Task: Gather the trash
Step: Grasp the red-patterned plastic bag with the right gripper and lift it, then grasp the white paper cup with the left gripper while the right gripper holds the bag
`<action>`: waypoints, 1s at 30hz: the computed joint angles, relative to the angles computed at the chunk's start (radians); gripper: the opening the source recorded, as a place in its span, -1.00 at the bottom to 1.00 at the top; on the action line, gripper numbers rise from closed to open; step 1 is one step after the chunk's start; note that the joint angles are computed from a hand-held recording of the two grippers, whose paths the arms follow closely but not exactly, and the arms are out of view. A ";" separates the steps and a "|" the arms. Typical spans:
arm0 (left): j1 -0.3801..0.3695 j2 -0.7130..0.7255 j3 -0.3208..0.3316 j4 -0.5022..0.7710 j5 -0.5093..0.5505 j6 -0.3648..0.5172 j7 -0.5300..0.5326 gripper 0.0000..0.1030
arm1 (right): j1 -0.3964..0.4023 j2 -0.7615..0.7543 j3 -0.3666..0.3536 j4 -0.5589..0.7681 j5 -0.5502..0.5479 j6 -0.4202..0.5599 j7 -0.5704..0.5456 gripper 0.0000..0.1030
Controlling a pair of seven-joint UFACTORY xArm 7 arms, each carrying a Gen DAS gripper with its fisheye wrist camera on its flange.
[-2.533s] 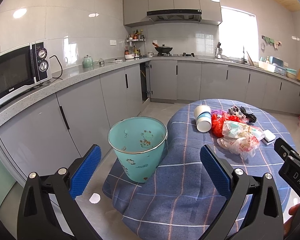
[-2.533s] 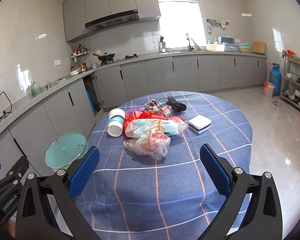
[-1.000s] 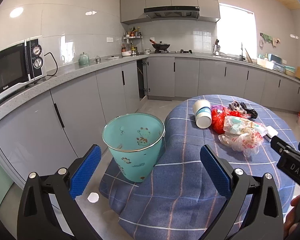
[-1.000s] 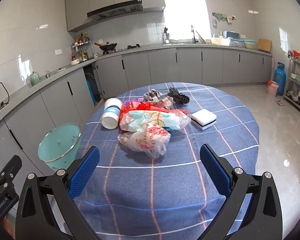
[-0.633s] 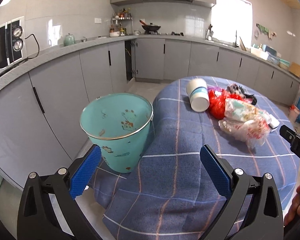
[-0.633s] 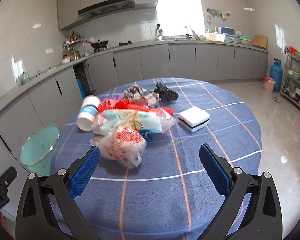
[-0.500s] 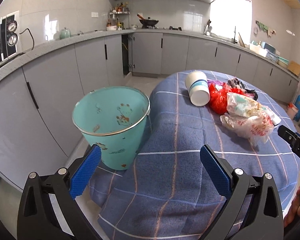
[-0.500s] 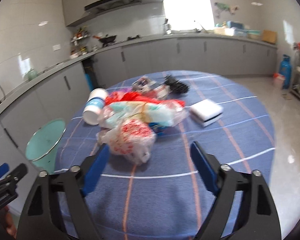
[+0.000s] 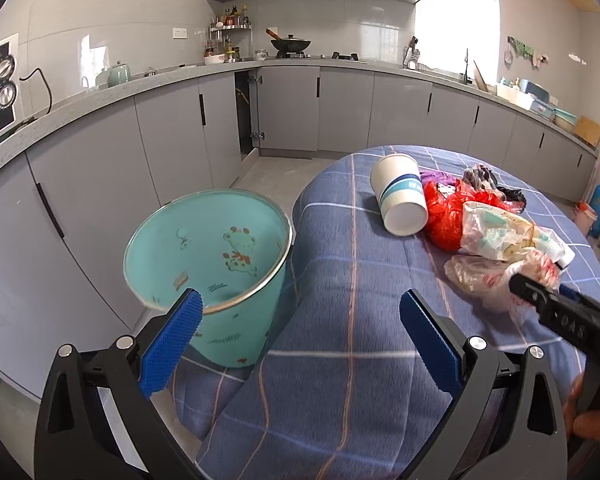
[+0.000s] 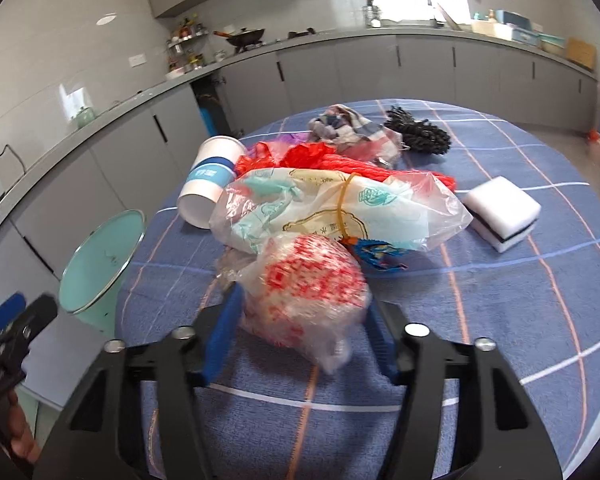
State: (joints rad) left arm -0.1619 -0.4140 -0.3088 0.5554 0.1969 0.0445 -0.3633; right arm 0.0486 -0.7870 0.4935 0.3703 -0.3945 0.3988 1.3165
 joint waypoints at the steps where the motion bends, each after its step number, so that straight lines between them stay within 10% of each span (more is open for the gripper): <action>1: 0.005 0.013 -0.007 0.013 0.002 0.001 -0.003 0.88 | 0.015 0.000 -0.015 -0.002 0.004 -0.007 -0.014 -0.15; 13: 0.009 0.138 -0.033 0.161 0.066 0.034 -0.063 0.89 | 0.132 -0.267 -0.111 -0.016 0.107 0.129 -0.179 -0.25; 24: 0.006 0.223 -0.027 0.269 0.175 0.056 -0.157 0.89 | -0.026 -0.249 -0.136 0.033 0.137 -0.034 -0.248 -0.25; 30: -0.007 0.335 -0.025 0.404 0.319 0.100 -0.272 0.89 | -0.225 -0.140 -0.030 0.102 0.094 -0.133 -0.227 -0.21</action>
State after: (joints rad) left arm -0.1687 -0.0786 -0.3333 0.9595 0.5162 0.1444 -0.6350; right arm -0.1764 -0.9268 0.4631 0.4720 -0.3004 0.2654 1.0892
